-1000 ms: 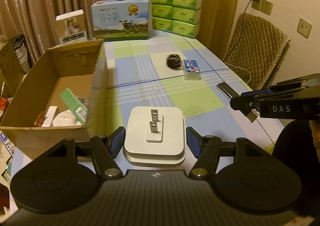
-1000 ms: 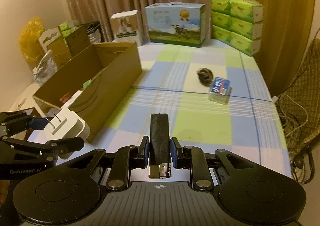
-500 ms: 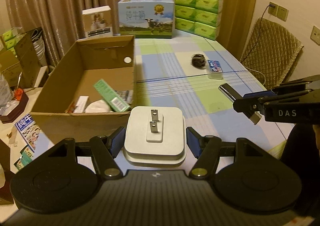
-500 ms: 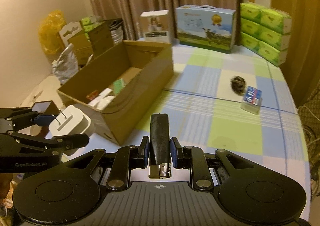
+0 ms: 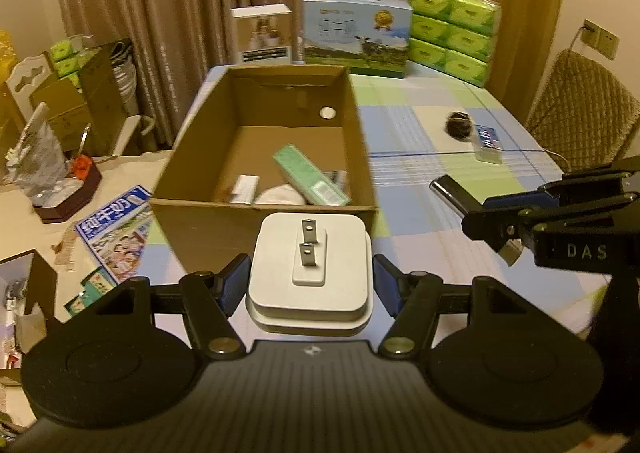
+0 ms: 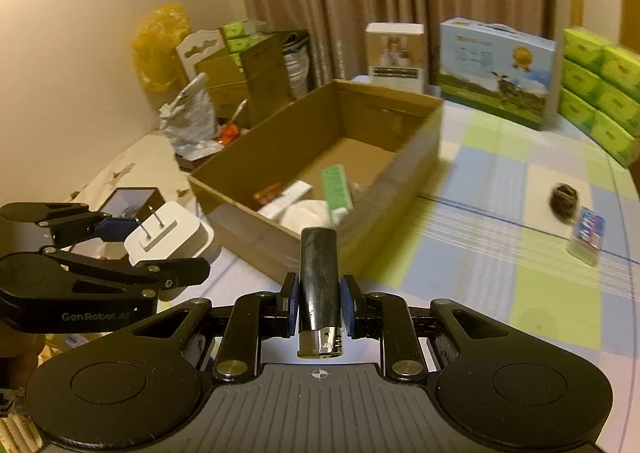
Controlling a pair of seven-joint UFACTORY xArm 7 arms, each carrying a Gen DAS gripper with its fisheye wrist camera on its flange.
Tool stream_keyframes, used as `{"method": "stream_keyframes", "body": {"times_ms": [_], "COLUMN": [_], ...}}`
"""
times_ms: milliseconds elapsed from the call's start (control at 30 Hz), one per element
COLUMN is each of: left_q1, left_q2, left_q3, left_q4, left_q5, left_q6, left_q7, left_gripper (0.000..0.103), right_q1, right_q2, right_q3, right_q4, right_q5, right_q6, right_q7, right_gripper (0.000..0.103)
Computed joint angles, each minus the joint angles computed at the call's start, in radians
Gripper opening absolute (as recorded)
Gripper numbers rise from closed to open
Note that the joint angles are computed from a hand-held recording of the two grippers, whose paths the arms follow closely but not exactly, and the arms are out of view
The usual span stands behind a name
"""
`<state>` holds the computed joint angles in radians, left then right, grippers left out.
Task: Organize objects
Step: 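Carry the plug charger and lighter over the cardboard box with both tools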
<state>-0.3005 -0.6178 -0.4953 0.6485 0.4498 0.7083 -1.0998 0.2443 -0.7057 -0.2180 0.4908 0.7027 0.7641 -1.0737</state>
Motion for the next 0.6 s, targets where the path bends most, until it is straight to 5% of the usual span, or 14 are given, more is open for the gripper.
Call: {"method": "stream_keyframes", "body": {"times_ms": [600], "left_q1": [0.121], "left_q2": [0.019], "left_q3": [0.11], "left_q4": [0.023], "left_q5": [0.016], "left_q6": [-0.092], "left_q7": [0.181], "left_gripper": [0.061], "right_q1": [0.103], "right_q2": [0.254], "right_q3": [0.083], "right_q4": [0.198], "right_q5": [0.172], "right_q6": [-0.158], "right_q7": [0.047], "right_gripper": [0.019]}}
